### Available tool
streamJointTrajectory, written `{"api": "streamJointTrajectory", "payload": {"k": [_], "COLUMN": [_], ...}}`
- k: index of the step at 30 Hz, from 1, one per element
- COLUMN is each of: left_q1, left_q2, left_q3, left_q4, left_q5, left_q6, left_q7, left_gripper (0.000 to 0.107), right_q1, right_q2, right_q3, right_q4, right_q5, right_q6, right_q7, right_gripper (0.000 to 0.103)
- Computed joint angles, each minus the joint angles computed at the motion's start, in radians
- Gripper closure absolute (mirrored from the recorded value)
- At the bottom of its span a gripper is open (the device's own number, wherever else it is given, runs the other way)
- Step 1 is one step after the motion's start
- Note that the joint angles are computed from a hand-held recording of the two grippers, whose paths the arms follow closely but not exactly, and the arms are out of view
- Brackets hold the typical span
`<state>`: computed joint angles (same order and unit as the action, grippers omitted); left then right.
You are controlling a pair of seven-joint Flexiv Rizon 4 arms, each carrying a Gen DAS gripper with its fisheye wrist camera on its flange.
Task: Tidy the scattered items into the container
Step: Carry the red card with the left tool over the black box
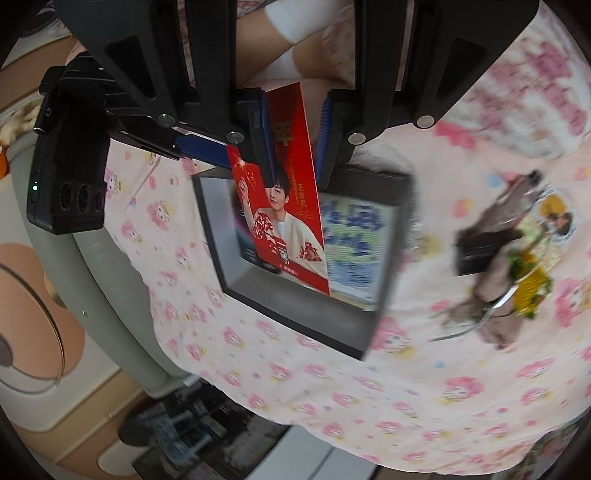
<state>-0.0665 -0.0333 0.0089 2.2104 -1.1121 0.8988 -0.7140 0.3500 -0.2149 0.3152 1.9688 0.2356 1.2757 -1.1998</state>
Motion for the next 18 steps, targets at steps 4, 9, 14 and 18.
{"api": "streamJointTrajectory", "payload": {"k": [4, 9, 14, 18], "left_q1": [-0.025, -0.041, -0.034, -0.03], "left_q2": [-0.064, -0.186, -0.317, -0.41], "left_q3": [-0.042, -0.094, -0.138, -0.136], "left_q4": [-0.067, -0.199, -0.327, -0.412], "left_q5": [0.008, 0.101, 0.197, 0.36], "left_q6": [0.024, 0.072, 0.054, 0.004], "left_q7": [-0.012, -0.032, -0.098, -0.212], "left_gripper": [0.086, 0.086, 0.086, 0.084], "right_q1": [-0.052, -0.081, -0.133, -0.174], "right_q2": [0.035, 0.031, -0.027, -0.103], "right_q3": [-0.003, -0.052, -0.083, -0.087], "right_q4": [0.027, 0.02, -0.026, -0.105], "right_q5": [0.064, 0.042, 0.03, 0.013], "right_q6": [0.012, -0.017, -0.048, -0.159], "right_q7": [-0.053, -0.076, -0.118, -0.159], "right_gripper": [0.051, 0.051, 0.051, 0.051]}}
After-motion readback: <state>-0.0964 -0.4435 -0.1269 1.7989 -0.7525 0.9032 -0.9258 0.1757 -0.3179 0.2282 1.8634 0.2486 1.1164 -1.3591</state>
